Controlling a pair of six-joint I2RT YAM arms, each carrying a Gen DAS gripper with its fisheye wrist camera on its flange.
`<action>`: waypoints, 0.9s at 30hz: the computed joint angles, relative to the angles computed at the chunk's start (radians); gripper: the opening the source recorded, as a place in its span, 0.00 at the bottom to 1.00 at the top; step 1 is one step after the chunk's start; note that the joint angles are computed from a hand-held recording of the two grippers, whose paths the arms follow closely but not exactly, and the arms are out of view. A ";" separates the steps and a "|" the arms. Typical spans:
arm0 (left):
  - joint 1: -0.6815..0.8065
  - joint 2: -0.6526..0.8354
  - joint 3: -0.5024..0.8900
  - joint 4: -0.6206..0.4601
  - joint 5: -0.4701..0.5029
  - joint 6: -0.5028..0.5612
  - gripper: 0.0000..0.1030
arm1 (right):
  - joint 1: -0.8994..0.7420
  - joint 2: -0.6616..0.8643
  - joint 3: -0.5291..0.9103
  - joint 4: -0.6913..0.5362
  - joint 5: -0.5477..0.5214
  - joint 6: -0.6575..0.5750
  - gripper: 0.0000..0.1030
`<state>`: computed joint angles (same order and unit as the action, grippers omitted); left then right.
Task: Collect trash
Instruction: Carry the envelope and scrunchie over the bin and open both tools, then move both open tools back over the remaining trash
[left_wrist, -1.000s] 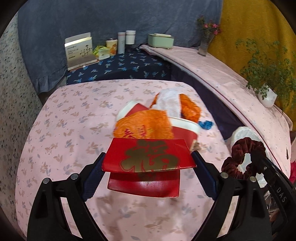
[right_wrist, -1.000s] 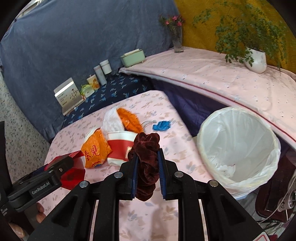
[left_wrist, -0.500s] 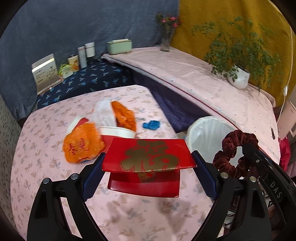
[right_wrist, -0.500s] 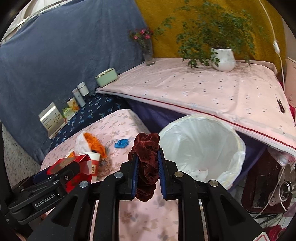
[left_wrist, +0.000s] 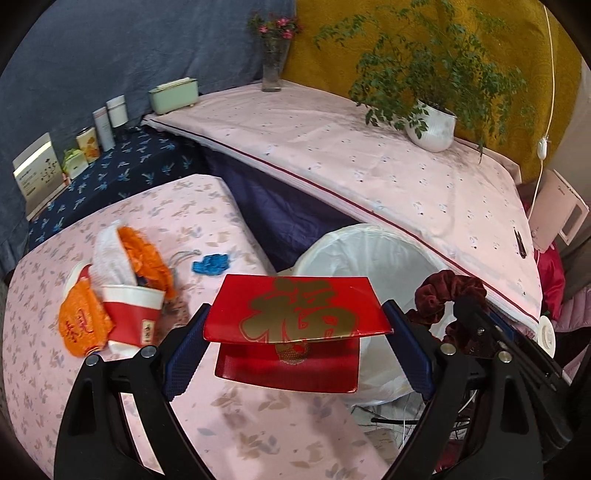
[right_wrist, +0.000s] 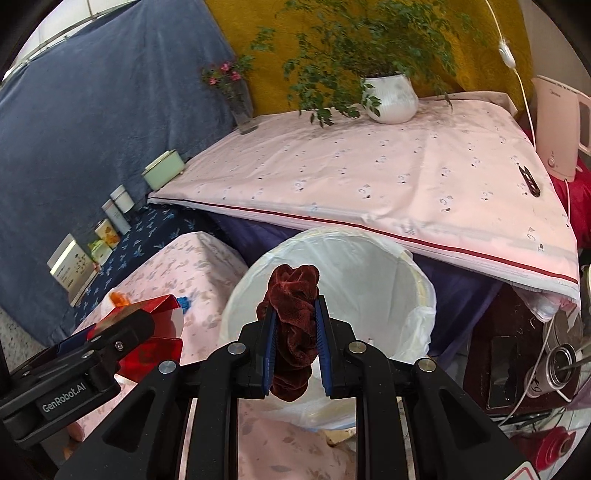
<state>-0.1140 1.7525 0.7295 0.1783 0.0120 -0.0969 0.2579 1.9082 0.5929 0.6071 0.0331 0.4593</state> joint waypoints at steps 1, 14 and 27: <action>-0.010 0.017 0.017 -0.003 -0.002 -0.003 0.84 | -0.011 0.012 0.009 -0.001 -0.004 -0.001 0.18; -0.026 0.165 0.192 -0.095 0.030 -0.054 0.89 | -0.051 0.084 0.083 -0.017 -0.003 0.013 0.40; 0.031 0.132 0.136 -0.070 0.036 -0.054 0.89 | 0.010 0.059 0.067 -0.035 0.038 0.022 0.50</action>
